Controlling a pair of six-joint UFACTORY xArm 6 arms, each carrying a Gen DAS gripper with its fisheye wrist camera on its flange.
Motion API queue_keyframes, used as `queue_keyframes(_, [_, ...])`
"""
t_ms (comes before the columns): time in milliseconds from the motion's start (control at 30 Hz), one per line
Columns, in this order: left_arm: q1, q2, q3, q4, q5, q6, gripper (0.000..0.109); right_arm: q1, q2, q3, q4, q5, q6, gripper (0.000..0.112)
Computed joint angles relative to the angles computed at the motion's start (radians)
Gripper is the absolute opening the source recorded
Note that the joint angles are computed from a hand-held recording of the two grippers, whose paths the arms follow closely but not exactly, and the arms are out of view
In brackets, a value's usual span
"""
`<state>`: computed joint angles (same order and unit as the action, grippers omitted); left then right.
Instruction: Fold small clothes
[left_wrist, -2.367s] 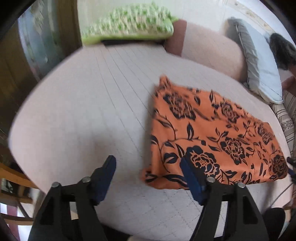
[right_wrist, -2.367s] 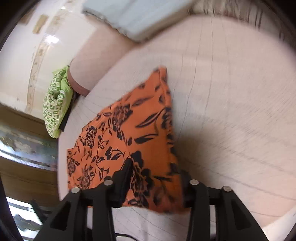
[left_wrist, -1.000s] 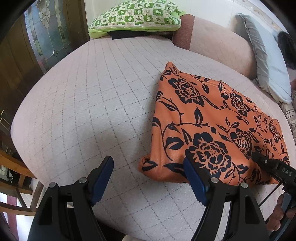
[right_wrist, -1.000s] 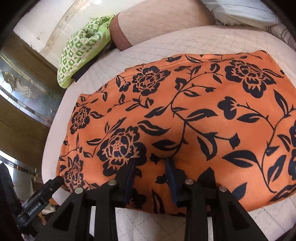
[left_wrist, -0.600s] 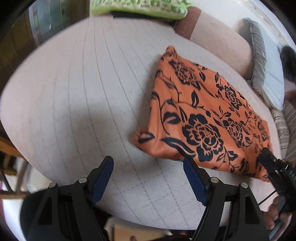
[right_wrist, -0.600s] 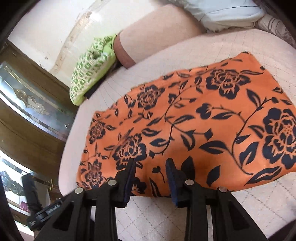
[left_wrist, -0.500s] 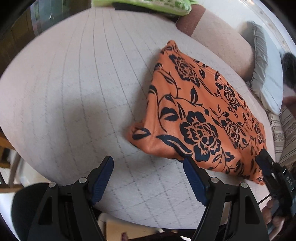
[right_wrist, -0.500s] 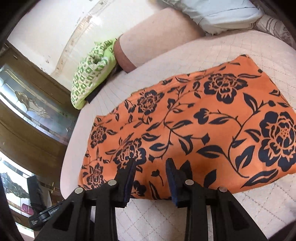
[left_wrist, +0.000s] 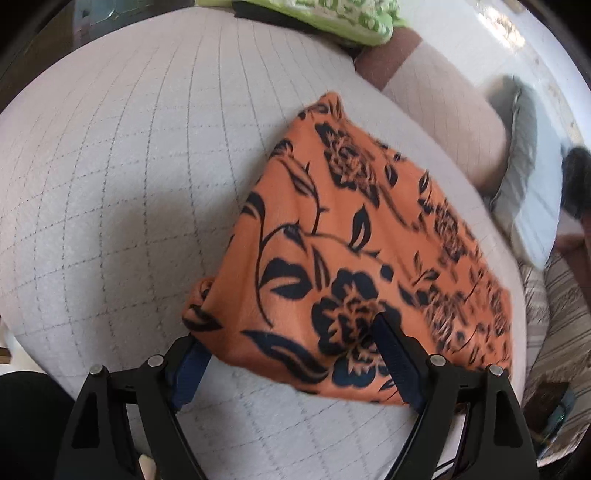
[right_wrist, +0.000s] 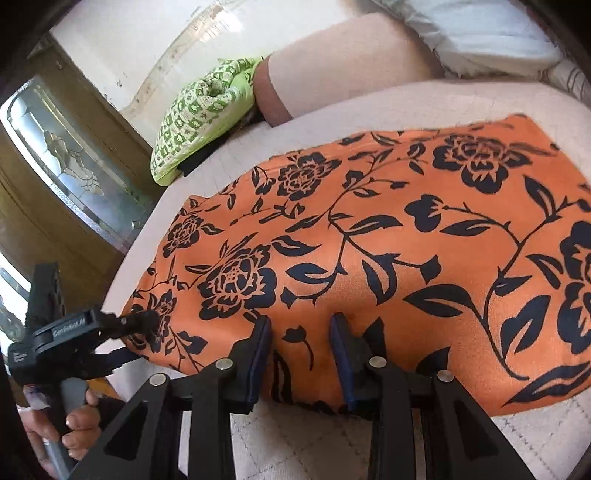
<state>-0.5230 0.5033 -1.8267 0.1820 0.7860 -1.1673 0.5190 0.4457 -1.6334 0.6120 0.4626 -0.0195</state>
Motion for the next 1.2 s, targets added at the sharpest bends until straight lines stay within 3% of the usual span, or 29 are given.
queue_keyframes(67, [0.009, 0.007, -0.016, -0.001, -0.009, 0.032, 0.085, -0.001, -0.004, 0.014, 0.052, -0.014, -0.030, 0.033])
queue_keyframes(267, [0.018, -0.026, 0.041, 0.045, -0.107, 0.034, 0.085, 0.014, -0.023, 0.051, -0.028, -0.056, -0.003, 0.032])
queue_keyframes(400, [0.023, -0.089, 0.153, 0.095, -0.223, 0.001, 0.085, 0.014, -0.025, 0.058, -0.016, -0.062, -0.003, 0.032])
queue_keyframes(600, [0.028, -0.144, 0.247, 0.113, -0.326, -0.020, 0.086, 0.018, -0.023, 0.058, -0.042, -0.071, 0.017, 0.032])
queue_keyframes(833, [0.024, -0.164, 0.285, -0.023, -0.365, 0.042, 0.089, 0.017, -0.017, 0.053, -0.035, -0.074, 0.004, 0.032])
queue_keyframes(1000, [0.000, -0.196, 0.341, -0.035, -0.403, 0.049, 0.089, 0.020, -0.021, 0.061, -0.052, -0.081, -0.004, 0.032])
queue_keyframes(1200, [0.007, -0.191, 0.319, 0.019, -0.381, 0.053, 0.090, 0.017, -0.018, 0.052, -0.077, -0.068, 0.035, 0.032])
